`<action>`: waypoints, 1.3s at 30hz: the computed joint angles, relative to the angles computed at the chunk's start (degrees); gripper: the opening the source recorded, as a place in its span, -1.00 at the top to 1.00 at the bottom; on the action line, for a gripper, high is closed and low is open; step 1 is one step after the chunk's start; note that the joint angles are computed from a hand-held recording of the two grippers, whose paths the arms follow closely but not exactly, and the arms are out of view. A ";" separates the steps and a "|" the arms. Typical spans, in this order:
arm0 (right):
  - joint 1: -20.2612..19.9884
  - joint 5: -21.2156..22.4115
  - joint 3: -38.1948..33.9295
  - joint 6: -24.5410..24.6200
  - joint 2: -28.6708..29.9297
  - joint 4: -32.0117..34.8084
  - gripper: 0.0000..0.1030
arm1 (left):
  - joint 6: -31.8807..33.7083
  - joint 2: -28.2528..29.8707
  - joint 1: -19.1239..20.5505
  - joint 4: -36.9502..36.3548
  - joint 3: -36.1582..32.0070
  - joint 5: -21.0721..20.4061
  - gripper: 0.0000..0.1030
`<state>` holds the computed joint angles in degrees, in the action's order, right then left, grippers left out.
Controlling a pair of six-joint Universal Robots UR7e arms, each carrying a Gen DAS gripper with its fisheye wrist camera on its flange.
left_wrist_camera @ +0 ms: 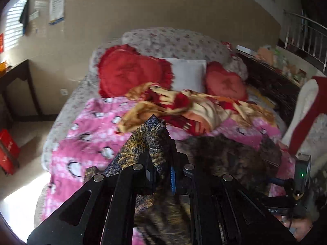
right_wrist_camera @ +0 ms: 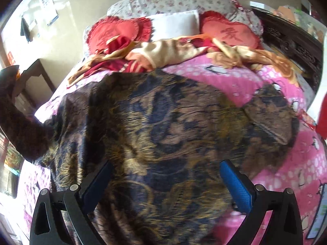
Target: Fold small clothes
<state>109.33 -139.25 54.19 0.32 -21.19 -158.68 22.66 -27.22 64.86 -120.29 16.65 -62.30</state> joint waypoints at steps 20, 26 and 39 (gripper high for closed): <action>-3.20 3.51 8.82 0.32 -7.14 -6.37 -1.00 | -6.61 -3.22 1.24 2.78 18.58 -13.00 -0.39; -3.72 12.11 -0.16 -3.91 -1.61 -0.02 -0.71 | -2.63 -12.33 2.81 -8.29 31.52 -1.37 -0.39; -3.49 16.57 -12.11 -7.56 4.68 5.22 0.92 | -9.98 -18.60 7.31 -10.09 41.91 10.11 -0.39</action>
<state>105.84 -122.68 42.08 -7.23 -16.51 -153.46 12.68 -45.82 72.17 -130.37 58.55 -52.19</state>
